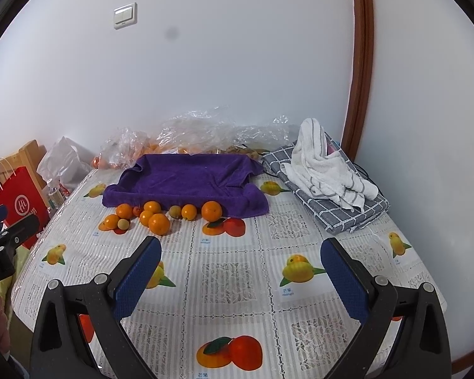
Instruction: Organize fruits
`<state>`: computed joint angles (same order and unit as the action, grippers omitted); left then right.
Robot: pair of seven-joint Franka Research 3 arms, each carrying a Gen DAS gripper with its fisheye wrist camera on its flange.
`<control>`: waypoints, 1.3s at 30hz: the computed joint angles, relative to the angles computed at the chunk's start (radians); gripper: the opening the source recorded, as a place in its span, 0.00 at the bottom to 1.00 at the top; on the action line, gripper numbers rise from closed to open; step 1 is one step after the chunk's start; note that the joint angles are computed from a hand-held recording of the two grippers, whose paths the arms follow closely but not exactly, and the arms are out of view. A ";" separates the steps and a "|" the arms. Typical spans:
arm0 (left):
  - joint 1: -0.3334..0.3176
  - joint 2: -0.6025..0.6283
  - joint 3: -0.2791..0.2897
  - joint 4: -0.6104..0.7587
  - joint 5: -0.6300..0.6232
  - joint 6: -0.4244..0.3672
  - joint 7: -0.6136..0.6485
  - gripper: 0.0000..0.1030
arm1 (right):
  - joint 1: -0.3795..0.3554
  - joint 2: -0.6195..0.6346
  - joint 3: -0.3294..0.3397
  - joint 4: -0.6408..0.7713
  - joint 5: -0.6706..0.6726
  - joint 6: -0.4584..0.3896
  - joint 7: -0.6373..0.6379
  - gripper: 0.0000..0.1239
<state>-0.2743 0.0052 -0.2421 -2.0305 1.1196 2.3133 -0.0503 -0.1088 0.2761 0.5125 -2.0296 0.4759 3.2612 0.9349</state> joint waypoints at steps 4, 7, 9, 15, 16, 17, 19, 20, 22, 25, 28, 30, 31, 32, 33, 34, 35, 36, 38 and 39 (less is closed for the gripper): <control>0.004 -0.003 0.004 -0.002 -0.009 0.008 0.005 1.00 | 0.114 -0.001 -0.117 0.008 -0.028 0.004 0.034 0.81; 0.012 -0.001 0.009 -0.002 -0.007 0.027 0.003 1.00 | 0.143 0.004 -0.145 0.013 -0.048 0.003 0.052 0.81; 0.016 0.003 0.012 0.002 -0.006 0.033 0.006 1.00 | 0.187 0.015 -0.190 0.028 -0.064 -0.004 0.071 0.81; 0.024 0.029 0.022 0.017 0.011 0.039 0.015 1.00 | 0.281 0.056 -0.288 0.072 -0.108 -0.012 0.118 0.81; 0.025 0.032 0.024 0.017 0.015 0.042 0.012 1.00 | 0.286 0.065 -0.294 0.081 -0.113 -0.013 0.124 0.81; 0.026 0.036 0.027 0.019 0.016 0.046 0.011 1.00 | 0.301 0.080 -0.309 0.098 -0.120 -0.017 0.131 0.81; 0.033 0.048 0.036 0.023 0.017 0.066 0.007 1.00 | 0.335 0.103 -0.344 0.123 -0.134 -0.026 0.148 0.81; 0.036 0.052 0.041 0.023 0.018 0.082 0.007 1.00 | 0.353 0.112 -0.363 0.135 -0.140 -0.032 0.158 0.81; 0.040 0.065 0.048 0.029 0.014 0.095 0.017 1.00 | 0.396 0.147 -0.410 0.177 -0.154 -0.050 0.184 0.80; 0.051 0.096 0.064 0.047 0.006 0.125 0.045 1.00 | 0.433 0.196 -0.451 0.238 -0.182 -0.088 0.208 0.77; 0.061 0.124 0.081 0.066 -0.002 0.146 0.061 1.00 | 0.480 0.251 -0.505 0.307 -0.213 -0.115 0.247 0.75; 0.072 0.147 0.095 0.082 -0.019 0.175 0.088 1.00 | 0.480 0.295 -0.507 0.371 -0.222 -0.141 0.268 0.75; 0.075 0.153 0.101 0.086 -0.021 0.189 0.092 1.00 | 0.465 0.318 -0.491 0.409 -0.221 -0.165 0.272 0.72; 0.081 0.167 0.110 0.099 -0.022 0.206 0.100 1.00 | 0.440 0.345 -0.464 0.456 -0.219 -0.202 0.267 0.70; 0.083 0.179 0.118 0.113 -0.022 0.201 0.105 1.00 | 0.425 0.376 -0.447 0.512 -0.218 -0.248 0.265 0.66; 0.082 0.190 0.125 0.128 -0.019 0.195 0.108 1.00 | 0.420 0.403 -0.442 0.563 -0.221 -0.290 0.266 0.63; 0.084 0.200 0.132 0.139 -0.012 0.199 0.112 0.99 | 0.423 0.439 -0.449 0.627 -0.228 -0.333 0.275 0.63; 0.087 0.213 0.140 0.157 -0.008 0.208 0.120 0.99 | 0.427 0.479 -0.456 0.698 -0.236 -0.375 0.287 0.63; 0.094 0.242 0.153 0.193 -0.010 0.224 0.141 0.99 | 0.420 0.559 -0.447 0.835 -0.243 -0.443 0.289 0.62; 0.098 0.259 0.160 0.211 -0.016 0.236 0.151 0.99 | 0.418 0.597 -0.442 0.898 -0.244 -0.472 0.291 0.62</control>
<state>-0.1764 0.2638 -0.0819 -1.8196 1.1041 2.5488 0.1011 0.3087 0.8728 0.0704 -1.1315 0.2320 2.7891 1.2254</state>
